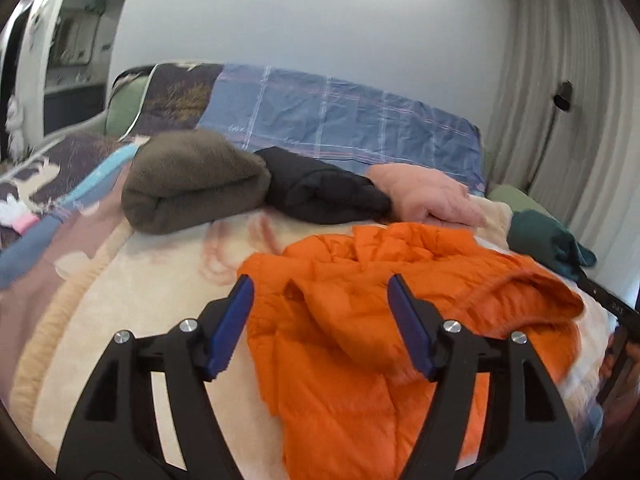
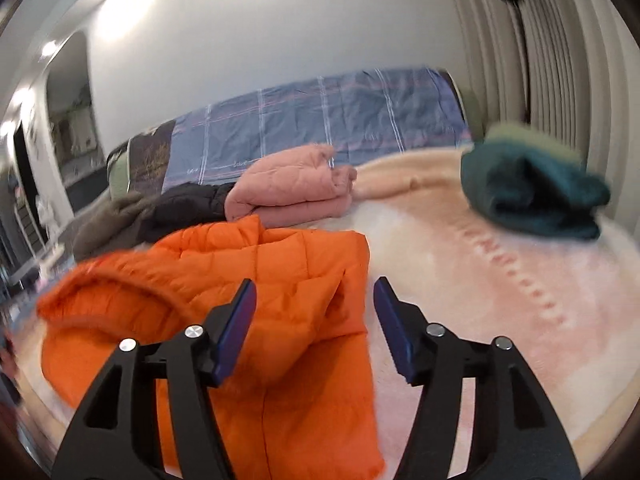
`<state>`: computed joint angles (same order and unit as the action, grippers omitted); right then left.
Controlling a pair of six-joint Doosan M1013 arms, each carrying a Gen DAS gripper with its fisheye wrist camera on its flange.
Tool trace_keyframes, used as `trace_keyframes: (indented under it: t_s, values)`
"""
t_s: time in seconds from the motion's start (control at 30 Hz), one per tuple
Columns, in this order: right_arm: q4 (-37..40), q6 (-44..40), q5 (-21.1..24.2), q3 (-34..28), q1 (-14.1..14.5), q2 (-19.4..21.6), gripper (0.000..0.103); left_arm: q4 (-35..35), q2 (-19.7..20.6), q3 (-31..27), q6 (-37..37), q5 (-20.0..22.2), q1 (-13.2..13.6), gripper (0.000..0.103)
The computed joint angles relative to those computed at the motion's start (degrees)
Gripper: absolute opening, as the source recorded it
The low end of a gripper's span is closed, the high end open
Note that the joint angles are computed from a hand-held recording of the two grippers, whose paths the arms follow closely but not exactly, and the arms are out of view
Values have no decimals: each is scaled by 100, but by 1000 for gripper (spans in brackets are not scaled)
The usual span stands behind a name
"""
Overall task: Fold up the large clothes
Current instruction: 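Release the folded hem and open both grippers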
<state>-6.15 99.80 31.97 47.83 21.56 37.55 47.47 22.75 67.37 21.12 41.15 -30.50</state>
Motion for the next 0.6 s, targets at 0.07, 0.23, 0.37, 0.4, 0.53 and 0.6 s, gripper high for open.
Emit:
trace_keyframes:
  t_s: [0.07, 0.23, 0.37, 0.4, 0.53, 0.6]
  values:
    - [173, -560, 29, 176, 37, -96, 70, -154, -58, 49, 469, -20, -104, 71]
    - [-878, -1085, 477, 314, 280, -91, 75, -200, 48, -7, 2080, 338, -416, 82]
    - [-1315, -898, 854, -75, 325, 174, 75, 148, 431, -421, 2575, 1247, -500, 82]
    - [-1309, -869, 909, -202, 318, 239, 75, 233, 532, -552, 2624, 1433, -484, 82]
    - [-1314, -755, 1147, -1020, 272, 637, 75, 291, 721, -896, 2700, 1356, -311, 82]
    - [-1220, -746, 1259, -1541, 239, 889, 75, 120, 775, -1078, 2655, 1016, -153, 82]
